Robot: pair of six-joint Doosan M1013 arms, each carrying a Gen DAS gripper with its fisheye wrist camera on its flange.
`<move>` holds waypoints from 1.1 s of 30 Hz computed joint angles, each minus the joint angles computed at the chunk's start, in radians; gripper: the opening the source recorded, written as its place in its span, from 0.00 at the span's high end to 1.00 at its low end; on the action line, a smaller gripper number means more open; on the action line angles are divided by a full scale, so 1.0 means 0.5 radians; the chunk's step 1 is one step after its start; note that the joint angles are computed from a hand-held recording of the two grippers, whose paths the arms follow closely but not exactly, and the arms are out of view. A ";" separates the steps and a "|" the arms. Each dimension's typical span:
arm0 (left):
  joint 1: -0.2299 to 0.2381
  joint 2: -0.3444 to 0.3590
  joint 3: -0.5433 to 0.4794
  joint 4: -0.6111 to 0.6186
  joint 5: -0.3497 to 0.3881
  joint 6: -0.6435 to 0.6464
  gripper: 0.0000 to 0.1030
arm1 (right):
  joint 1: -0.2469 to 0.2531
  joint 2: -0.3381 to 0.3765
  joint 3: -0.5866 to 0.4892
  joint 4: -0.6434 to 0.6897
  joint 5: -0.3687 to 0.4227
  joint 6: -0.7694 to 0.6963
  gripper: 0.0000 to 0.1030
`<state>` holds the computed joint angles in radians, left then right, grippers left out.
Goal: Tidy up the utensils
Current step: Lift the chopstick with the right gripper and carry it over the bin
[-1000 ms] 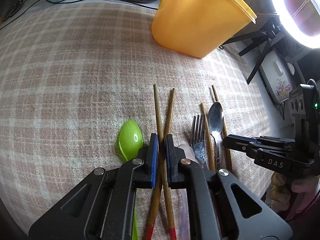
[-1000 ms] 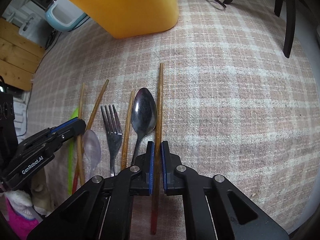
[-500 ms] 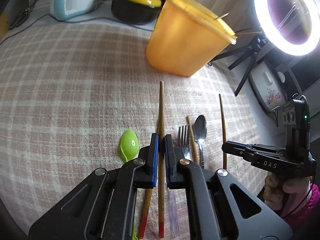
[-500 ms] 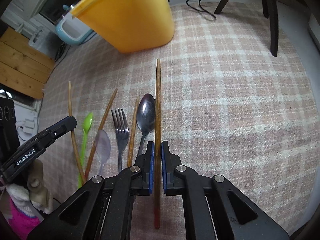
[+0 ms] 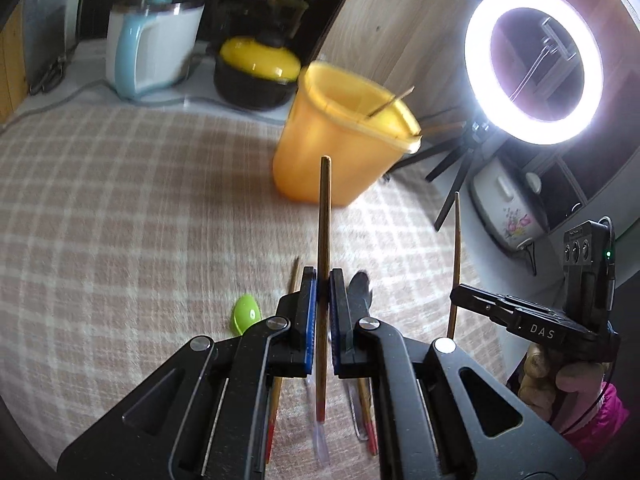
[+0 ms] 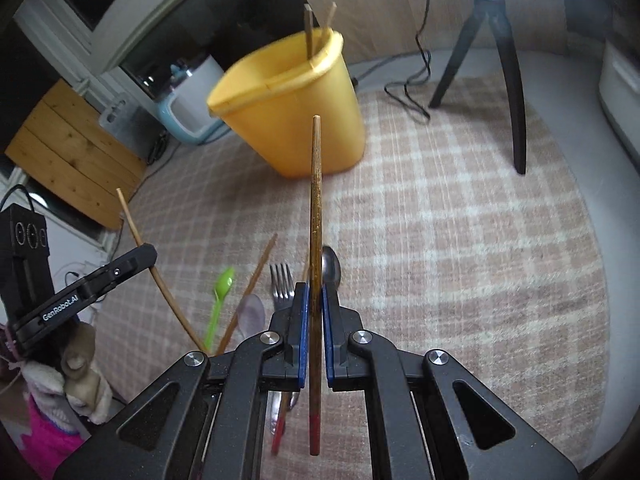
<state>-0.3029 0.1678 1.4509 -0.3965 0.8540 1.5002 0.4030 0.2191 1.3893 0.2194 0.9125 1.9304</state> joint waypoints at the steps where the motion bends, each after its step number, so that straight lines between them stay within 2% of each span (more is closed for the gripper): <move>1: -0.007 0.001 -0.013 0.016 -0.019 -0.015 0.96 | 0.005 -0.002 -0.011 -0.016 -0.019 0.000 0.95; 8: -0.010 -0.016 -0.075 0.065 -0.123 -0.042 0.96 | 0.016 -0.016 -0.068 -0.102 -0.158 -0.015 0.95; 17: 0.008 0.009 -0.202 0.112 -0.242 -0.061 0.97 | 0.019 0.042 -0.211 -0.181 -0.250 -0.050 0.95; 26: 0.027 0.082 -0.378 0.181 -0.341 -0.060 0.96 | 0.033 0.156 -0.413 -0.408 -0.283 -0.031 0.95; 33: 0.037 0.167 -0.521 0.225 -0.356 -0.065 0.96 | 0.007 0.231 -0.521 -0.392 -0.288 -0.020 0.95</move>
